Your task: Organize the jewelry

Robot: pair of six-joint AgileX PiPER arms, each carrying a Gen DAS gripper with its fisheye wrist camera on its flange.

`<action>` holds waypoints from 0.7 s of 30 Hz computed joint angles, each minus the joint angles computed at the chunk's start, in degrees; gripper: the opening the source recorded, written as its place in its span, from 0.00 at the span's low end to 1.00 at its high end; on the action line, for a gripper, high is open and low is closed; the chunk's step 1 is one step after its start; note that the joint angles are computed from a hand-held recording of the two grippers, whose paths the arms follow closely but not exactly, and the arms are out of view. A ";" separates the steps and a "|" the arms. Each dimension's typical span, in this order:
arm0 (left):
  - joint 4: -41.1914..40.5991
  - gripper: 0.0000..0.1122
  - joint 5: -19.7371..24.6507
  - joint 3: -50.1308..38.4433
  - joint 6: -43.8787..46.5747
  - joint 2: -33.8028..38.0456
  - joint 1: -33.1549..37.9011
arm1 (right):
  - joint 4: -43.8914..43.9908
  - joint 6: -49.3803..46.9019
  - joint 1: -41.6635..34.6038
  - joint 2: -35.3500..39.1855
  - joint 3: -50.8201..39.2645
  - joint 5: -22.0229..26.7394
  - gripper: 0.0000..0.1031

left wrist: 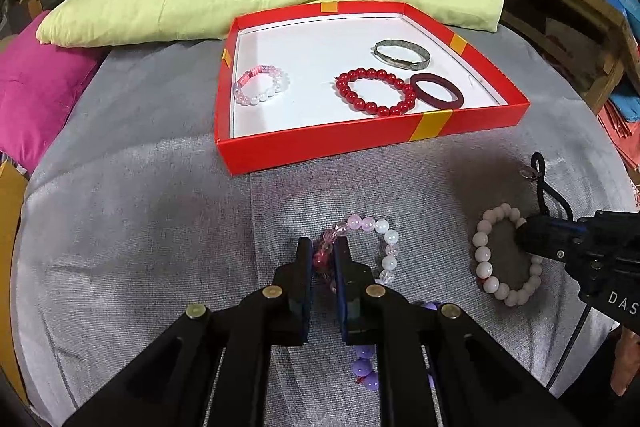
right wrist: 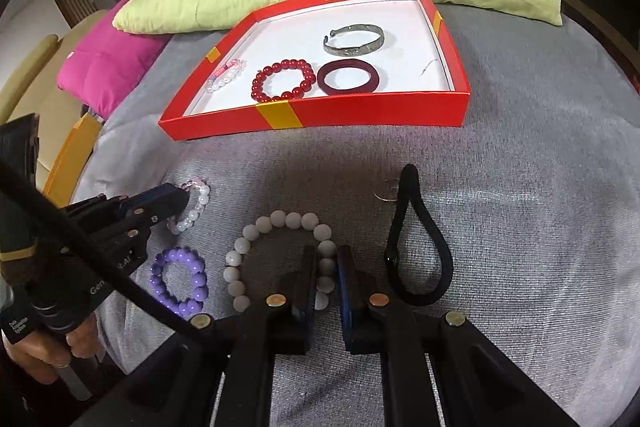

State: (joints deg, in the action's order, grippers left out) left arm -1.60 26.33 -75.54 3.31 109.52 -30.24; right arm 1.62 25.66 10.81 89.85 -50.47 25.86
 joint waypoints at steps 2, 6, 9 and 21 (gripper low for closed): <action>0.32 0.10 -0.18 0.09 -0.23 0.07 -0.08 | -0.04 0.01 -0.03 0.06 0.02 -0.08 0.12; -0.62 0.10 -0.29 0.17 0.36 0.12 0.11 | -1.59 1.07 0.31 0.13 0.03 -0.10 0.12; -1.84 0.12 -0.28 -0.02 1.54 0.36 0.31 | -2.66 2.06 0.67 0.29 -0.03 -0.18 0.12; -9.86 0.60 1.03 -0.09 11.70 0.55 -0.07 | -2.02 2.20 0.45 -0.18 0.46 -0.32 0.12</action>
